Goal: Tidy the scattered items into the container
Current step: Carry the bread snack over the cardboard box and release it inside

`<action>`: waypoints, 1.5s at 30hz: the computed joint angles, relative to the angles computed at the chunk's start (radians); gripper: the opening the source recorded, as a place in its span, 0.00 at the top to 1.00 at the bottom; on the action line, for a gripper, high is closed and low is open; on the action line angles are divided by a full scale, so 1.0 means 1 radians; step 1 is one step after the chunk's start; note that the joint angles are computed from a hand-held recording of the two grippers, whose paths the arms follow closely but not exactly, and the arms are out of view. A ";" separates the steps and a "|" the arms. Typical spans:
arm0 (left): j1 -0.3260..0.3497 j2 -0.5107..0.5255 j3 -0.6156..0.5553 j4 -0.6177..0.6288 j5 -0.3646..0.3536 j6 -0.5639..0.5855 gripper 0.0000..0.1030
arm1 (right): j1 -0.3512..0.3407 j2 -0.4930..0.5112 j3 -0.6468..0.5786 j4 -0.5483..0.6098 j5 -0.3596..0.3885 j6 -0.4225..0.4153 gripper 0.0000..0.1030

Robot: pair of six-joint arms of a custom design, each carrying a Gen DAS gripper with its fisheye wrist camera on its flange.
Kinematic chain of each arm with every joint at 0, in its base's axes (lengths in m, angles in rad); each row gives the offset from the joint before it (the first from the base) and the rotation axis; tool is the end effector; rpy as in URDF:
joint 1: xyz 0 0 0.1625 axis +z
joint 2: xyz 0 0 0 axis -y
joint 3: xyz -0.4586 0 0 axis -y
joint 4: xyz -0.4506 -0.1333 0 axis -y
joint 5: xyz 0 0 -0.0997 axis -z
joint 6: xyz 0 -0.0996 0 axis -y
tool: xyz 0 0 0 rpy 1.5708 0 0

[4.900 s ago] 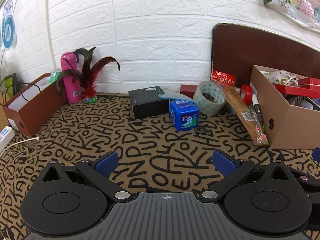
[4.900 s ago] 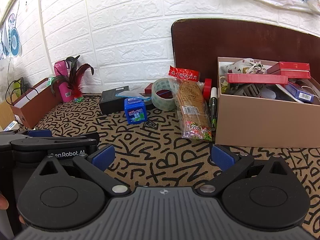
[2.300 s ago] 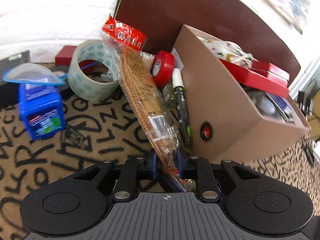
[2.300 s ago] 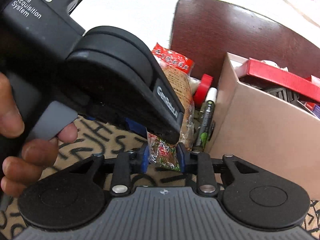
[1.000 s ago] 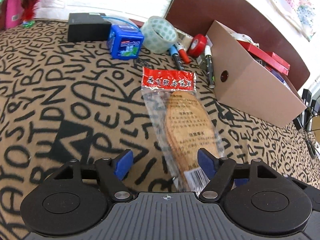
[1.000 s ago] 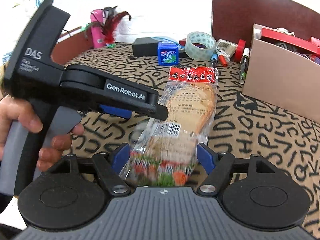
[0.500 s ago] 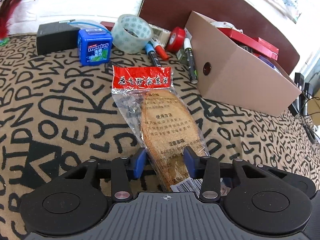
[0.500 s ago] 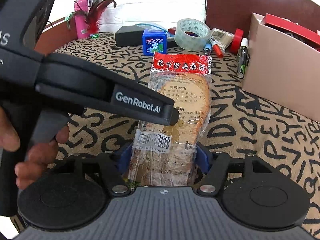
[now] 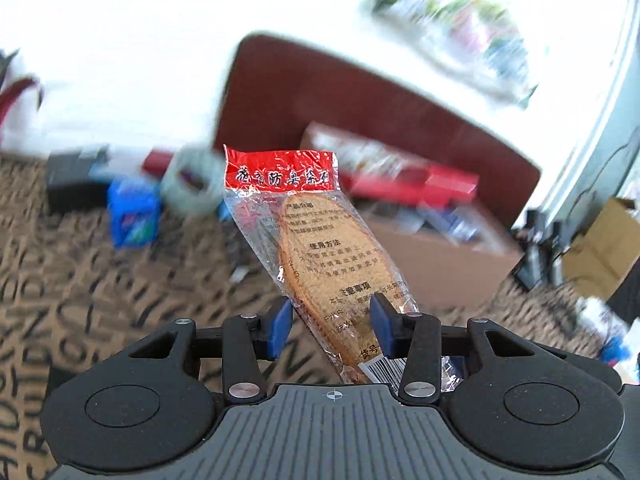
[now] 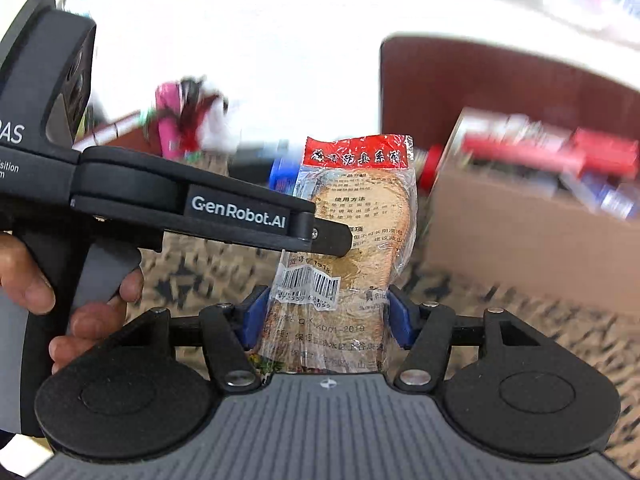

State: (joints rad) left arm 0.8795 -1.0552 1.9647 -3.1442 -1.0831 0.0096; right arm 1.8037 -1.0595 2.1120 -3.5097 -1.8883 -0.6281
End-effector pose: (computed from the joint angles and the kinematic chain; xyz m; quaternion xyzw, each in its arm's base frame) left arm -0.2666 -0.6044 0.1980 0.2411 0.8887 -0.3744 0.1094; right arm 0.2342 -0.5446 0.1885 0.3107 -0.8389 0.3872 0.2232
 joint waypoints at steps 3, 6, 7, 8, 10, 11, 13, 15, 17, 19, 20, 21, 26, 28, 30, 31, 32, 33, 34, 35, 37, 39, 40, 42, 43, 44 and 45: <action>-0.016 0.027 -0.046 -0.017 -0.025 0.031 0.46 | 0.002 -0.034 -0.003 -0.035 0.018 -0.043 0.36; -0.030 0.068 -0.108 -0.025 -0.040 0.076 0.46 | -0.002 -0.057 -0.018 -0.054 0.028 -0.084 0.36; -0.032 0.087 -0.136 -0.025 -0.044 0.089 0.46 | -0.004 -0.063 -0.027 -0.058 0.030 -0.093 0.36; -0.035 0.107 -0.166 -0.021 -0.049 0.096 0.46 | -0.008 -0.069 -0.037 -0.061 0.034 -0.102 0.36; -0.037 0.142 -0.221 -0.011 -0.063 0.102 0.45 | -0.020 -0.077 -0.060 -0.062 0.044 -0.110 0.36; -0.035 0.163 -0.253 -0.005 -0.075 0.104 0.45 | -0.024 -0.072 -0.079 -0.062 0.047 -0.109 0.36; -0.031 0.201 -0.309 0.009 -0.092 0.110 0.45 | -0.032 -0.057 -0.123 -0.061 0.049 -0.113 0.36; -0.025 0.247 -0.372 0.022 -0.102 0.120 0.45 | -0.045 -0.042 -0.162 -0.057 0.053 -0.121 0.36; -0.018 0.287 -0.427 0.037 -0.106 0.135 0.46 | -0.056 -0.024 -0.206 -0.034 0.058 -0.123 0.36; -0.006 0.329 -0.485 0.057 -0.108 0.137 0.46 | -0.070 -0.007 -0.252 0.000 0.066 -0.119 0.37; -0.001 0.350 -0.516 0.071 -0.106 0.137 0.46 | -0.077 0.002 -0.277 0.024 0.071 -0.109 0.37; 0.005 0.368 -0.545 0.086 -0.109 0.138 0.46 | -0.087 0.005 -0.298 0.052 0.079 -0.102 0.37; 0.035 0.428 -0.626 0.176 -0.097 0.152 0.34 | -0.135 0.070 -0.416 0.113 0.077 -0.151 0.35; 0.048 0.422 -0.610 0.174 -0.111 0.155 0.34 | -0.149 0.093 -0.452 0.153 0.019 -0.134 0.35; 0.055 0.420 -0.599 0.156 -0.109 0.157 0.34 | -0.168 0.089 -0.435 0.120 0.035 -0.127 0.32; 0.056 0.422 -0.600 0.150 -0.104 0.156 0.34 | -0.177 0.082 -0.418 0.094 0.060 -0.122 0.30; 0.056 0.426 -0.604 0.149 -0.099 0.153 0.34 | -0.182 0.076 -0.407 0.074 0.077 -0.112 0.25; 0.055 0.429 -0.609 0.149 -0.099 0.150 0.34 | -0.186 0.071 -0.398 0.052 0.093 -0.106 0.23; 0.055 0.432 -0.610 0.143 -0.100 0.150 0.32 | -0.188 0.070 -0.392 0.029 0.106 -0.105 0.21; 0.053 0.436 -0.610 0.125 -0.094 0.149 0.31 | -0.187 0.073 -0.390 0.005 0.111 -0.110 0.21; 0.048 0.445 -0.616 0.110 -0.073 0.163 0.31 | -0.178 0.087 -0.396 -0.034 0.097 -0.148 0.30; 0.044 0.448 -0.614 0.093 -0.056 0.184 0.31 | -0.170 0.104 -0.418 -0.012 0.078 -0.188 0.63; 0.043 0.450 -0.614 0.086 -0.046 0.193 0.31 | -0.167 0.109 -0.428 0.014 0.067 -0.192 0.73; 0.044 0.452 -0.615 0.081 -0.032 0.200 0.31 | -0.164 0.127 -0.449 0.039 0.051 -0.200 0.74; 0.046 0.452 -0.616 0.085 -0.028 0.196 0.30 | -0.163 0.141 -0.468 0.050 0.037 -0.204 0.75; 0.048 0.451 -0.618 0.091 -0.025 0.189 0.30 | -0.161 0.155 -0.491 0.072 0.012 -0.198 0.75; 0.050 0.450 -0.617 0.095 -0.024 0.186 0.30 | -0.160 0.171 -0.515 0.087 -0.013 -0.188 0.75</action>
State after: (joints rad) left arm 0.9300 -0.6051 1.3476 -3.0493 -1.1072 0.1954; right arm 1.6434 -0.8889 1.5971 -3.4224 -1.9009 -0.8159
